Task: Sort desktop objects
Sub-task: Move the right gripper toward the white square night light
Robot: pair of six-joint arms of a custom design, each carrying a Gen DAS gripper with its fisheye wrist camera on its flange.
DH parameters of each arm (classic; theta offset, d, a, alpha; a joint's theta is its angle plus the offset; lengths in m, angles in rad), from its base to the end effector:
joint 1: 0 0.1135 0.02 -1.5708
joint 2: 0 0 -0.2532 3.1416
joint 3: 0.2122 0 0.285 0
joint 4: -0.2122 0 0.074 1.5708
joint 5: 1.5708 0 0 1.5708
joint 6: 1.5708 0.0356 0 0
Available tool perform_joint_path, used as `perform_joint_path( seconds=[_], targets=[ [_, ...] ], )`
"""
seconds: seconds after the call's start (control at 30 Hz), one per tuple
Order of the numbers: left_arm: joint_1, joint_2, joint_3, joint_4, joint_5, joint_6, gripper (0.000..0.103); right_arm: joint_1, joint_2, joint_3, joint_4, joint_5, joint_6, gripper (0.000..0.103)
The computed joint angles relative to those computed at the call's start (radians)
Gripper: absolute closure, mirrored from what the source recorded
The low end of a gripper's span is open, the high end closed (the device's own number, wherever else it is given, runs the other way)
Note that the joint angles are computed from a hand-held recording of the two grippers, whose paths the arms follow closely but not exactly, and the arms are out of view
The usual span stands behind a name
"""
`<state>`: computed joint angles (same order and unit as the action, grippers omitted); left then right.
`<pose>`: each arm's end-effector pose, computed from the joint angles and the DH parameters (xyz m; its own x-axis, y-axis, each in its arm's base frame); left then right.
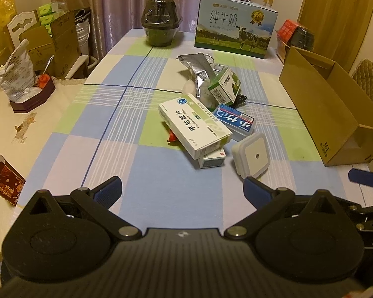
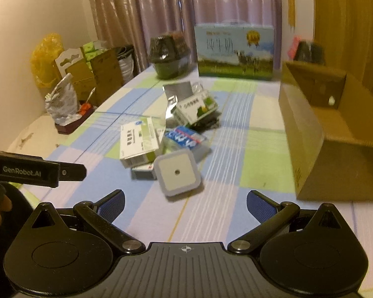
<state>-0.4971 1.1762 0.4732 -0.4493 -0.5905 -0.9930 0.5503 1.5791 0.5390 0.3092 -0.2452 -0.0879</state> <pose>0.1994 -0.0856 0.1183 -0.6039 -0.4640 -0.6481 -0.5650 0.8227 -0.0626 0.2475 0.1620 0.0843 -0.5087 -0.4120 -0.7559 -0.7087 0.6989 0.0961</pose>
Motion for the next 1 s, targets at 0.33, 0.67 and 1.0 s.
perform_joint_path(
  seconds=[0.33, 0.67, 1.0],
  targets=[
    [0.099, -0.035, -0.042, 0.061, 0.062, 0.110, 0.001, 0.032, 0.162, 0.122, 0.002, -0.005, -0.078, 0.002],
    [0.254, 0.029, -0.035, 0.186, 0.155, 0.286, 0.001, 0.023, 0.385, 0.301, -0.012, -0.055, -0.170, 0.002],
    [0.360, 0.187, 0.021, 0.309, 0.242, 0.382, 0.001, 0.031, 0.558, 0.464, -0.043, -0.064, -0.166, 0.012]
  ],
)
